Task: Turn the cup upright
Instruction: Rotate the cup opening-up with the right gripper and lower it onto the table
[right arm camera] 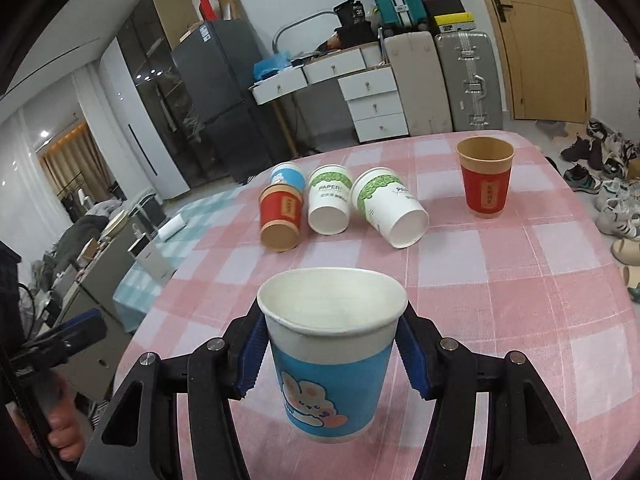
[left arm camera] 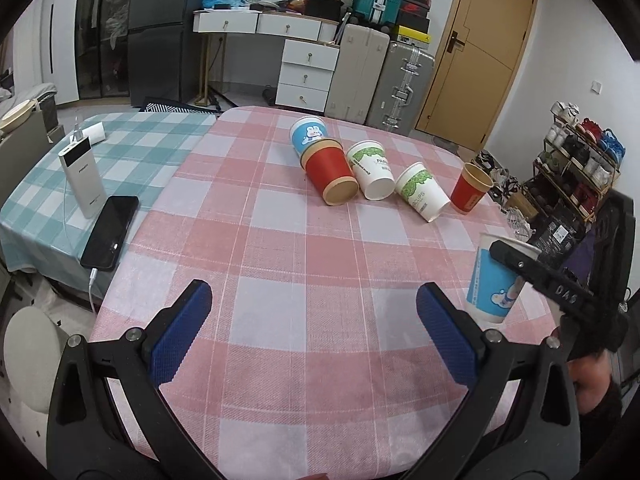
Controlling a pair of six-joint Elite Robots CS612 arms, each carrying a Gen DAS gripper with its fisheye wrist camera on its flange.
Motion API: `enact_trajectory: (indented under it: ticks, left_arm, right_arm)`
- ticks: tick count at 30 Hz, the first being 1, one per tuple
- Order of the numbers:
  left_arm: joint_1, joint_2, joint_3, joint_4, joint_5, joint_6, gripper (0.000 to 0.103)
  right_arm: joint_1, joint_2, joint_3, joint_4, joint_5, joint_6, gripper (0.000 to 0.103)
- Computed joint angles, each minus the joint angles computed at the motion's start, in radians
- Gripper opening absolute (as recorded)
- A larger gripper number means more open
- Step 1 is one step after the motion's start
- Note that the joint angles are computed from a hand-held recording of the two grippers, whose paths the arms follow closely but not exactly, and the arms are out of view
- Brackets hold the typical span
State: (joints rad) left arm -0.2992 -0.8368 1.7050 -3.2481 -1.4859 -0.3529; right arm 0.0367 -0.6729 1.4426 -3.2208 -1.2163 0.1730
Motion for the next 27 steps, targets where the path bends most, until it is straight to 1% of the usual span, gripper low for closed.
enact_trajectory:
  ticks: [5, 8, 11, 12, 15, 19, 23, 25, 27]
  left_arm:
    - [-0.009, 0.013, -0.031, 0.028, 0.013, 0.022, 0.102]
    - [-0.012, 0.021, -0.045, 0.047, 0.010, 0.020, 0.102]
    - [-0.014, 0.025, -0.053, 0.062, 0.008, 0.022, 0.102]
    - [-0.015, 0.027, -0.056, 0.064, 0.007, 0.024, 0.102]
    - [-0.017, 0.027, -0.054, 0.067, 0.010, 0.030, 0.102]
    - [-0.018, 0.026, -0.052, 0.071, 0.012, 0.036, 0.102]
    - [-0.019, 0.022, -0.044, 0.065, 0.010, 0.037, 0.102]
    - [-0.018, 0.020, -0.044, 0.076, 0.003, 0.033, 0.102]
    - [-0.021, 0.018, -0.043, 0.101, 0.015, 0.025, 0.102]
  right_arm:
    - [0.030, 0.053, -0.059, -0.052, -0.098, -0.046, 0.059]
    - [0.037, 0.074, -0.082, -0.058, -0.140, -0.047, 0.059]
    - [0.039, 0.087, -0.096, -0.043, -0.155, -0.055, 0.059]
    - [0.040, 0.087, -0.098, -0.019, -0.158, -0.071, 0.059]
    - [0.043, 0.082, -0.087, -0.027, -0.166, -0.095, 0.059]
    - [0.045, 0.068, -0.054, -0.048, -0.173, -0.105, 0.059]
    - [0.048, 0.048, -0.020, -0.038, -0.179, -0.132, 0.060]
    - [0.050, 0.034, 0.001, -0.025, -0.185, -0.146, 0.061]
    - [0.053, 0.025, 0.019, -0.028, -0.190, -0.156, 0.062]
